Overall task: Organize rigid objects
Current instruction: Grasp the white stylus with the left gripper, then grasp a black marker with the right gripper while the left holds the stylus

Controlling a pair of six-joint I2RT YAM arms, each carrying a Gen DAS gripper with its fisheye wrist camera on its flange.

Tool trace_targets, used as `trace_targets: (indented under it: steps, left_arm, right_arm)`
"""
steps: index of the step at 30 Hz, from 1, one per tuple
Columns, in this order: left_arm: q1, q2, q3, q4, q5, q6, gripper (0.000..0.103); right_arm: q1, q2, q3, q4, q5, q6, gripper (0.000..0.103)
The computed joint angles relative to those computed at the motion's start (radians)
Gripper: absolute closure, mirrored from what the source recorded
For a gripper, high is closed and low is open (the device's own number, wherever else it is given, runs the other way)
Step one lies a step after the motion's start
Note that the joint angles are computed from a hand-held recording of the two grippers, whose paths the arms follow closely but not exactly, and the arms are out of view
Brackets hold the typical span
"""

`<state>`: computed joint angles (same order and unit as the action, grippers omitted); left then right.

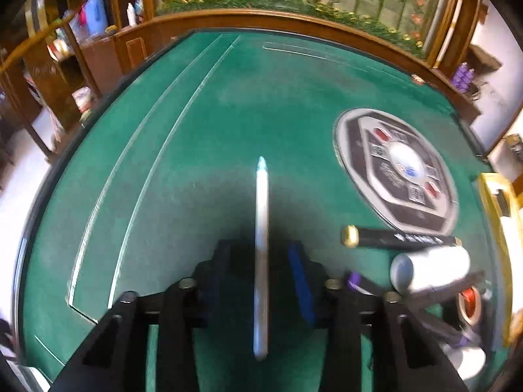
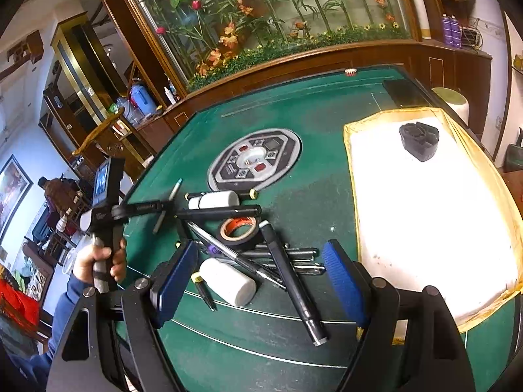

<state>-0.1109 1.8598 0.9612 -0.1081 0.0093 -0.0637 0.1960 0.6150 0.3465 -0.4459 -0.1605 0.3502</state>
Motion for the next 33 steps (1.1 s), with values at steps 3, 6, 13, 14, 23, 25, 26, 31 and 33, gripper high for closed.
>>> trace_targets:
  steps: [3, 6, 13, 14, 23, 25, 26, 31, 33]
  left_arm:
    - [-0.008, 0.006, 0.001, 0.017, -0.029, 0.01, 0.095]
    - [0.006, -0.016, -0.03, 0.034, -0.021, 0.012, 0.095]
    - [0.022, -0.035, -0.064, 0.064, 0.001, 0.032, 0.095]
    - [0.022, -0.048, -0.075, 0.064, -0.001, 0.036, 0.095]
    - [0.064, -0.081, -0.098, 0.07, 0.074, 0.018, 0.096]
    - [0.081, -0.107, -0.116, 0.086, 0.12, 0.006, 0.096]
    - [0.085, -0.118, -0.124, 0.092, 0.137, 0.004, 0.096]
    - [0.093, -0.145, -0.145, 0.094, 0.204, -0.007, 0.096]
    - [0.092, -0.155, -0.154, 0.095, 0.209, -0.012, 0.096]
  right_arm:
    - [-0.007, 0.058, -0.008, 0.022, -0.02, -0.027, 0.025]
    - [0.056, 0.144, -0.011, 0.038, 0.05, -0.056, 0.051]
    - [0.137, 0.403, 0.034, 0.114, 0.157, -0.109, 0.067]
    - [0.138, 0.442, 0.042, 0.125, 0.167, -0.114, 0.07]
    - [0.156, 0.45, 0.016, 0.168, 0.171, -0.074, 0.089]
    - [0.149, 0.395, 0.001, 0.159, 0.157, -0.052, 0.089]
    - [0.142, 0.36, -0.009, 0.154, 0.146, -0.042, 0.089]
    - [0.155, 0.292, -0.026, 0.139, 0.115, -0.007, 0.089]
    - [0.17, 0.297, -0.025, 0.145, 0.113, 0.007, 0.089]
